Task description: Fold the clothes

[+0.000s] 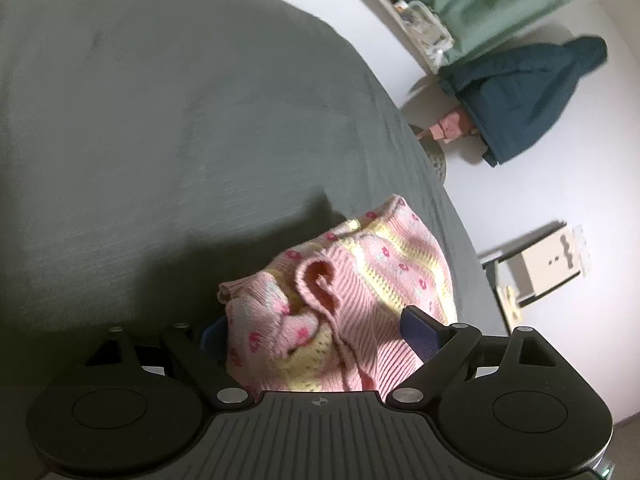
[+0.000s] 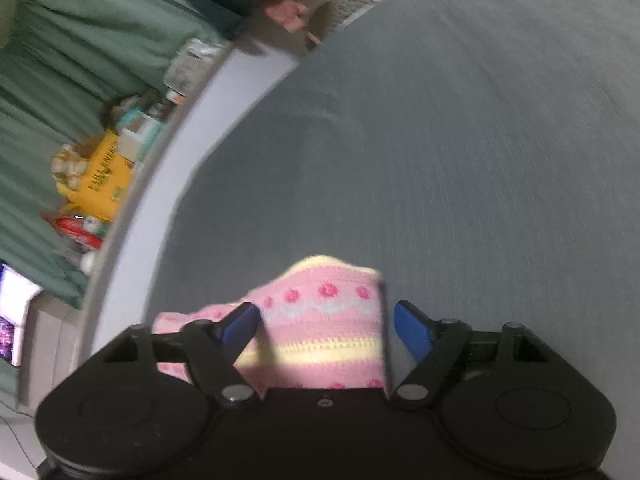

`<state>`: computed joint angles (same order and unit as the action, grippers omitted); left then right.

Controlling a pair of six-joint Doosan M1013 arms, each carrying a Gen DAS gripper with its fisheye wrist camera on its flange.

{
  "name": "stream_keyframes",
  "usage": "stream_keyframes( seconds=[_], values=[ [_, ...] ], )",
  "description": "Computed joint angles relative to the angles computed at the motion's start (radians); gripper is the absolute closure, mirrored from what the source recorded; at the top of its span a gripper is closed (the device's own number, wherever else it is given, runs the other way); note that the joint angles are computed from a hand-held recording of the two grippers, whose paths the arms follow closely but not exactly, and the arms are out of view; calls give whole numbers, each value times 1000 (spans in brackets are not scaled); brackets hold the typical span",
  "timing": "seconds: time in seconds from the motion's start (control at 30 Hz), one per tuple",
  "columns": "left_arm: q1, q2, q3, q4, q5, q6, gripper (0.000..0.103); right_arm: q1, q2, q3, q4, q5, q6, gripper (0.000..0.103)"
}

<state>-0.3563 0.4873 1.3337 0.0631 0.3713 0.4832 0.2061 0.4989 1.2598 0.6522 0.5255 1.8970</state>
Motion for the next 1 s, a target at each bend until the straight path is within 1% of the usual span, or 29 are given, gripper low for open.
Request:
stream_keyframes(
  seconds=[0.03,0.1,0.17,0.23,0.27,0.33,0.43,0.47,0.57,0.6,0.7,0.77,0.87,0.93,1.0],
  values=[
    [0,-1,0,-1,2,18,15,-3,1,7,62,4,-41,53],
    [2,-4,1,-3,6,43,15,-1,-5,27,109,-25,-91,56],
    [0,-6,-6,17,34,60,28,0,-15,43,123,-53,-111,73],
    [3,-8,-10,-18,40,122,48,1,-23,55,135,-76,-140,79],
    [8,-10,-8,-57,31,162,51,2,-26,51,126,-77,-161,80],
    [9,-12,-14,-59,36,186,55,2,-31,40,95,-77,-186,81],
    [-2,-19,-21,6,25,213,57,-2,-35,14,54,-69,-169,81],
    [-4,-20,-26,-9,16,242,57,-5,-36,3,33,-62,-159,81],
    [-9,-7,-72,-113,13,386,57,-24,-46,-27,-87,-32,-89,81],
    [-13,2,-97,-164,20,454,57,-34,-52,-32,-127,-26,-62,81],
    [-27,37,-182,-324,56,657,57,-73,-80,-24,-225,-20,11,81],
    [-42,68,-250,-421,93,766,57,-103,-98,-16,-290,-17,63,81],
    [-65,126,-360,-529,162,863,57,-150,-127,10,-380,-18,128,81],
    [-82,173,-443,-578,205,921,57,-176,-139,25,-449,-16,184,81],
    [-100,220,-520,-609,231,962,57,-201,-145,41,-503,-17,234,81]
  ],
)
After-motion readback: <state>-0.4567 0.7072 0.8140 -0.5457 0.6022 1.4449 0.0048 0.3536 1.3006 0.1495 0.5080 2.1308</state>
